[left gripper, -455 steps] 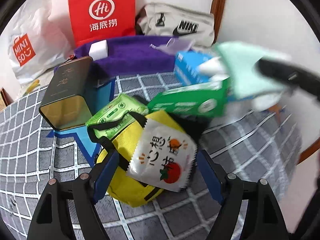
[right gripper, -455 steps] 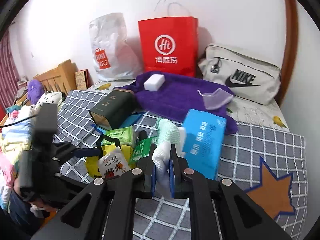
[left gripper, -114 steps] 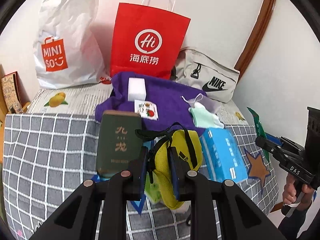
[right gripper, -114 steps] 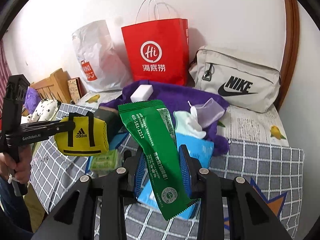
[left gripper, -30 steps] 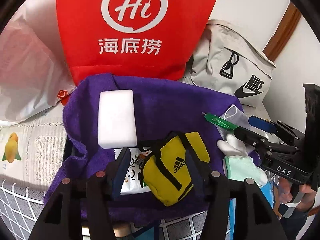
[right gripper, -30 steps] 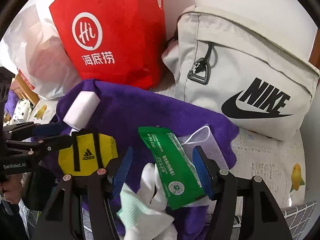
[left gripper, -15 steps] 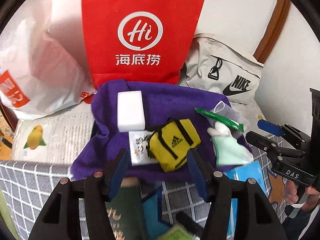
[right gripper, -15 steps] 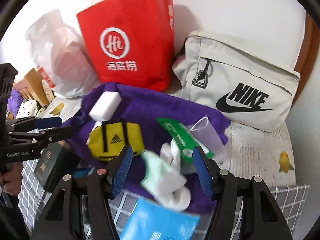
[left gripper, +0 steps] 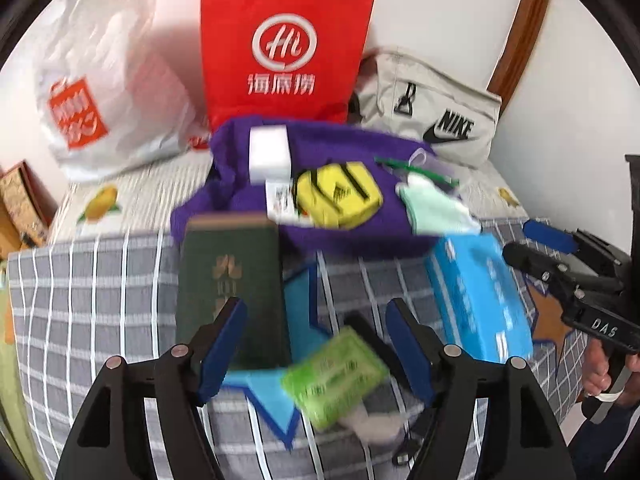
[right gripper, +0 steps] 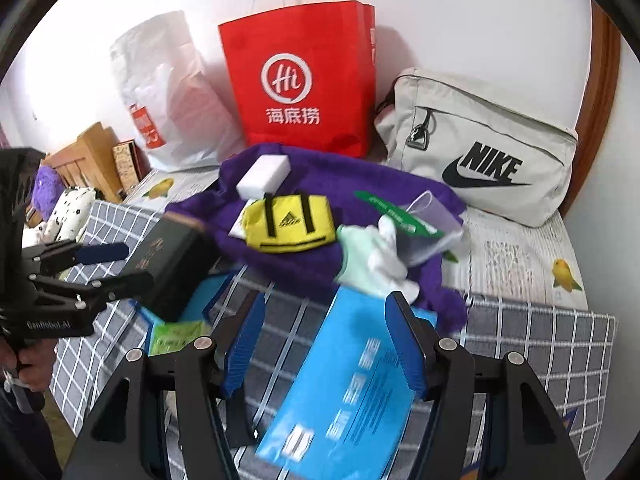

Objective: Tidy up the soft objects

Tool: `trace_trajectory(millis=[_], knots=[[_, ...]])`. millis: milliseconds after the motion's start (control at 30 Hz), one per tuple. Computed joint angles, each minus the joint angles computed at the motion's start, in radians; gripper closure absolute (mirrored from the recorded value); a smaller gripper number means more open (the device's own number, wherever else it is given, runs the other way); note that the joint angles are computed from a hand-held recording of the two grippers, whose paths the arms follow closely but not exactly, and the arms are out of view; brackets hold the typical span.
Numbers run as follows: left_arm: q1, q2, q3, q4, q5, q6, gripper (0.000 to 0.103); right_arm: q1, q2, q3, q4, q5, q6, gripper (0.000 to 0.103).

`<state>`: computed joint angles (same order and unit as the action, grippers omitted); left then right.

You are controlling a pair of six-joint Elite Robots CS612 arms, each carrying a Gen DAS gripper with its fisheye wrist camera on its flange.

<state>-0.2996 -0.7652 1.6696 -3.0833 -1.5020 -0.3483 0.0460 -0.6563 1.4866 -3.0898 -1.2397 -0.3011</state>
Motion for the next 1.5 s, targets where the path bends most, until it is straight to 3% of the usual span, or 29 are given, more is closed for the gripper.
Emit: trace_trajectory(millis=[267, 667, 967, 1067, 1200, 1500], knots=[[-0.016, -0.003, 0.078, -0.04, -0.014, -0.121, 0.03, -0.015, -0.019, 0.083, -0.053, 0.05, 0.025, 0.041], [-0.04, 0.044, 0.027, 0.016, 0.037, -0.281, 0.029, -0.049, -0.03, 0.15, -0.077, 0.079, 0.003, 0.041], [-0.07, 0.08, -0.065, 0.209, 0.163, -0.306, 0.021, -0.062, -0.03, 0.158, -0.057, 0.112, -0.04, 0.041], [-0.063, 0.088, -0.077, 0.231, 0.128, -0.307, 0.02, -0.063, -0.032, 0.165, -0.054, 0.115, -0.053, 0.041], [-0.054, 0.084, -0.052, 0.162, 0.091, -0.307, 0.025, -0.059, -0.034, 0.173, -0.048, 0.108, -0.054, 0.041], [-0.046, 0.041, 0.029, 0.043, 0.062, -0.238, 0.026, -0.049, -0.049, 0.211, -0.085, 0.097, -0.056, 0.041]])
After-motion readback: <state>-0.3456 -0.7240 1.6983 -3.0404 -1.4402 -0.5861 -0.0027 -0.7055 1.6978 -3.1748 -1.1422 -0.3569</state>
